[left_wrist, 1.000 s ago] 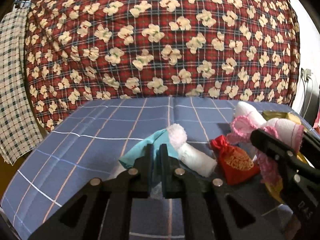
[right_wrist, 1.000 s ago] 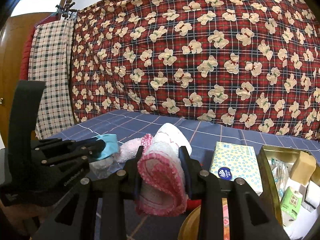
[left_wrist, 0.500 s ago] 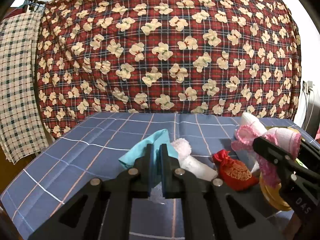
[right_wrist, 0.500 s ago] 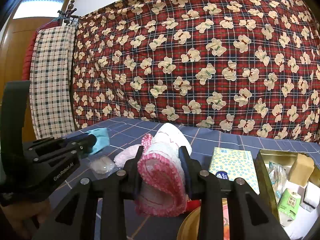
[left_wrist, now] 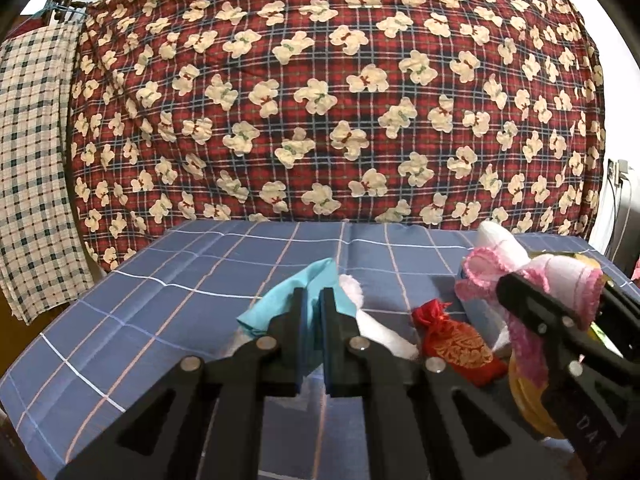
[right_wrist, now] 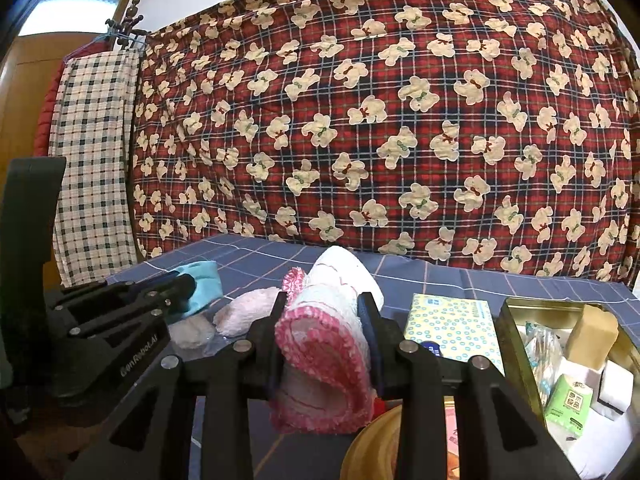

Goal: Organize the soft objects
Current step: 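Lift the pink-trimmed towel with the right gripper while the left gripper lifts the teal cloth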

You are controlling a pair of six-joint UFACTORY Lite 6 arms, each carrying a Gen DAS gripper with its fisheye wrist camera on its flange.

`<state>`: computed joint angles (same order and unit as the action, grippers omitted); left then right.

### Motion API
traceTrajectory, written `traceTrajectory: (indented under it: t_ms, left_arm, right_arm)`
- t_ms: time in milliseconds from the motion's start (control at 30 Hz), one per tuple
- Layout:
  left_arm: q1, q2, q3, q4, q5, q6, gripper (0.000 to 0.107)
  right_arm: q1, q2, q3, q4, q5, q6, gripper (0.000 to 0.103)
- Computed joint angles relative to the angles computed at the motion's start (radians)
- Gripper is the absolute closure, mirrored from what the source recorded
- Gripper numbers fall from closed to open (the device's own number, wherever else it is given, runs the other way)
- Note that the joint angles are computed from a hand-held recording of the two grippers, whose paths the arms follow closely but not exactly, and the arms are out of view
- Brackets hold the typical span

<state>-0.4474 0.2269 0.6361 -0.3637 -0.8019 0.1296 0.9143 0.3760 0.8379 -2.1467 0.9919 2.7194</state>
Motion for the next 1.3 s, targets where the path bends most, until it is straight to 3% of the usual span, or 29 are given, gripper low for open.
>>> traceTrajectory:
  t_ms: [1300]
  left_arm:
    - [-0.24, 0.027, 0.038, -0.199, -0.042, 0.067, 0.103]
  right_arm:
    - [0.03, -0.122, -0.167, 0.087, 0.09, 0.022, 0.067]
